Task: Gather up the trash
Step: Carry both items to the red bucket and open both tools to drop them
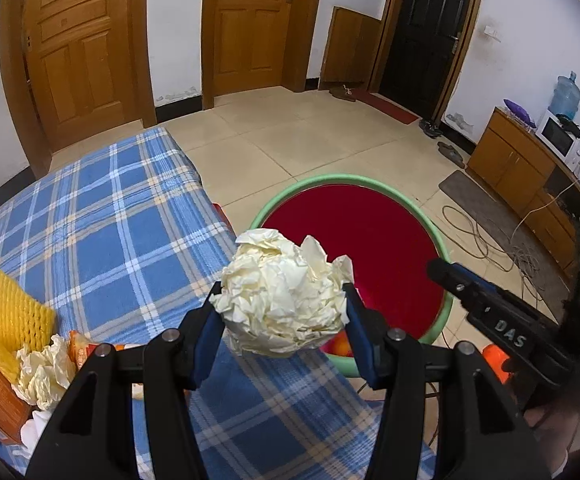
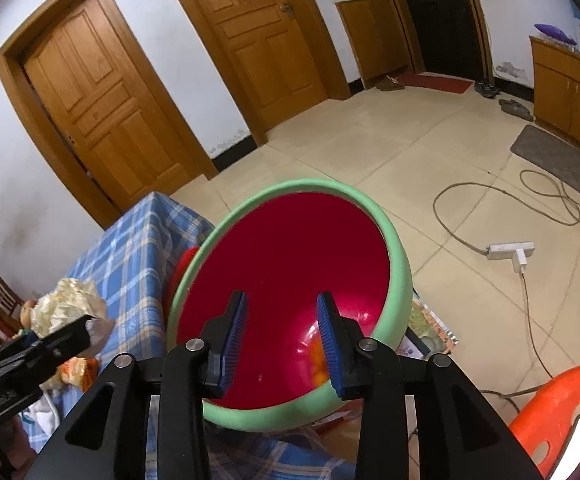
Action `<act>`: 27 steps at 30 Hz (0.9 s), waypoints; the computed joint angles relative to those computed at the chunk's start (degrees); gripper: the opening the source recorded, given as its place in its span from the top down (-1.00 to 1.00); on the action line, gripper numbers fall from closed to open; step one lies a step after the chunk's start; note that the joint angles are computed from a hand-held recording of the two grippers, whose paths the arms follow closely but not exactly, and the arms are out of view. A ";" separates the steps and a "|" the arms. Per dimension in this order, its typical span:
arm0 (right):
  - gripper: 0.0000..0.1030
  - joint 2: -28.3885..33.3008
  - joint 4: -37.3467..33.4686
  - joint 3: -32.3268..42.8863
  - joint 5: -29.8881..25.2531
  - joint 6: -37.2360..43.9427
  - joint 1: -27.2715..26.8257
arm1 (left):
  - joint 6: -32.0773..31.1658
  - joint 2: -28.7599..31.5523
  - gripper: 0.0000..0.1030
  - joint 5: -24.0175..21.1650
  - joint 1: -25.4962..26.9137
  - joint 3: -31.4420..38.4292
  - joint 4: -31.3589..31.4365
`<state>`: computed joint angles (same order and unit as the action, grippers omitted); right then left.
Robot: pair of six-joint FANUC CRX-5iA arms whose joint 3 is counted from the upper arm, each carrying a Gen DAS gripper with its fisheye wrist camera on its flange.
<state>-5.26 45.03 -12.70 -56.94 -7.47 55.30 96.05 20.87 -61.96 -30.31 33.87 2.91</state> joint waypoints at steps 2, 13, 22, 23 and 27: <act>0.29 -0.91 1.54 -1.07 -0.04 -1.44 0.10 | 0.29 0.85 -0.09 -0.40 -0.71 1.15 -0.74; 0.28 -5.94 7.48 -5.80 -4.46 -10.79 2.04 | -0.16 8.91 -0.12 -4.26 -2.94 9.92 -1.69; 0.28 -7.67 8.68 -7.27 -6.21 -13.54 3.34 | 2.48 9.97 -0.45 -6.52 -3.19 12.23 -4.14; 0.28 -7.75 8.73 -7.29 -6.20 -13.48 3.33 | 2.70 9.63 -0.45 -6.29 -3.16 11.92 -4.23; 0.28 -8.14 9.01 -7.48 -6.09 -13.46 3.54 | 3.94 7.06 -0.45 -4.59 -2.87 9.41 -4.47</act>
